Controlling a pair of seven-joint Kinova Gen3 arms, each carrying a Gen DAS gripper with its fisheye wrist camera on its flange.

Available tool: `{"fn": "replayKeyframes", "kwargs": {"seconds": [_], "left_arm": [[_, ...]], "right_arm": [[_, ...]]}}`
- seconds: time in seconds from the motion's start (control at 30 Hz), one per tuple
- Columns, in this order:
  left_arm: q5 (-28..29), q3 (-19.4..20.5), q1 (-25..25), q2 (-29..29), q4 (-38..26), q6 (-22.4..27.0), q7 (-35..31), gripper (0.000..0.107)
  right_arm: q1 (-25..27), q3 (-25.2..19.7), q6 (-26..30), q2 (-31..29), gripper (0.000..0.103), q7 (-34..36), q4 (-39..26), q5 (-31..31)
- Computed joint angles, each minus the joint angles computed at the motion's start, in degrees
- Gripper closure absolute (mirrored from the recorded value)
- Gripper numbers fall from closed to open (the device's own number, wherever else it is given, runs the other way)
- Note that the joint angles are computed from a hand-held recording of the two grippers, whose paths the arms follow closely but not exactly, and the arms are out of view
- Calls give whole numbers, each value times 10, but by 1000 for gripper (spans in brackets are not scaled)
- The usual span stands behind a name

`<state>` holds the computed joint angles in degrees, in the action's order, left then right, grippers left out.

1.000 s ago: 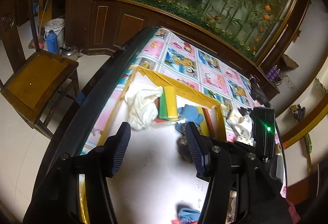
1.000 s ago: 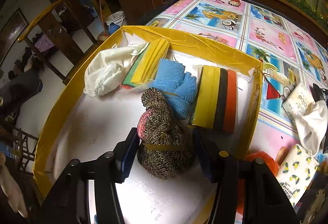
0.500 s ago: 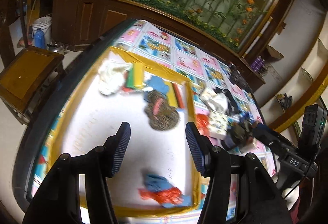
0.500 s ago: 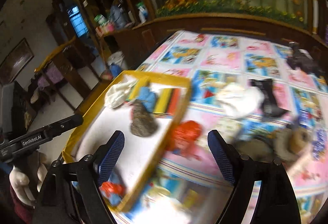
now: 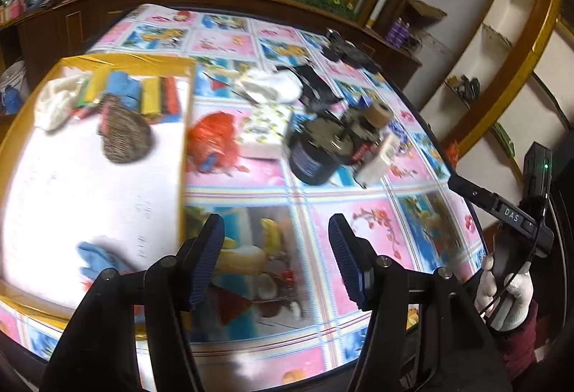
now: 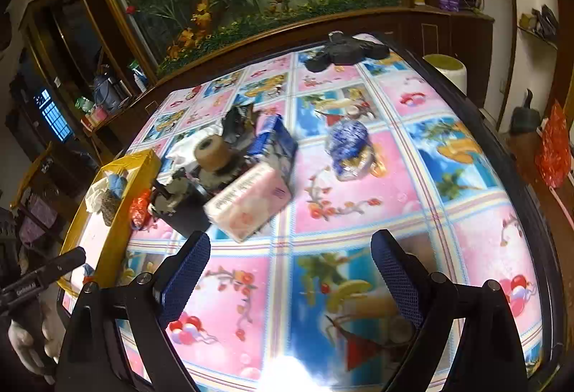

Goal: Organize soft objects
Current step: 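Withdraw both open tools from the box back over the table, then grasp the red plastic bag with the left tool while the right tool grasps the pink tissue pack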

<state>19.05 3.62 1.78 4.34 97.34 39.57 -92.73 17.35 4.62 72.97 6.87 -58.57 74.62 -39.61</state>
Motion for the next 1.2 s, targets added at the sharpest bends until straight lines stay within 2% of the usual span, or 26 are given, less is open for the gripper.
{"fn": "replayKeyframes", "kwargs": {"seconds": [0.17, 0.3, 0.43, 0.53, 0.6, 0.73, 0.9, 1.0, 1.1, 1.2], "left_arm": [[-23, 7, 20, 20, -4, -2, 54, 49], [-15, 8, 17, 29, 3, -3, 71, 49], [3, 8, 7, 27, 14, -9, 63, 49], [7, 4, 1, 24, 19, -13, 63, 49], [33, 5, -11, 23, 26, -16, 40, 49], [81, 8, -28, 21, 34, -17, -19, 49], [106, 7, -33, 17, 32, -14, -61, 49], [108, 4, -32, 17, 33, -15, -68, 49], [100, 3, -28, 21, 29, -17, -59, 49], [94, 5, -23, 29, 23, -18, -46, 49]], "right_arm": [[15, -10, 32, 40, 11, 2, -30, -27], [-2, -32, 7, 67, 11, -31, -46, -32], [1, -61, 1, 89, 11, -18, -64, -77], [13, -86, 43, 115, 11, -7, -96, -130], [13, -98, 60, 130, 11, -7, -114, -148], [1, -100, 59, 144, 11, -20, -124, -127], [16, -95, 77, 177, 11, -70, -136, -105], [30, -84, 76, 178, 11, -96, -126, -75], [34, -72, 48, 161, 9, -115, -112, -43], [24, -74, 28, 154, 9, -134, -126, -28]]}}
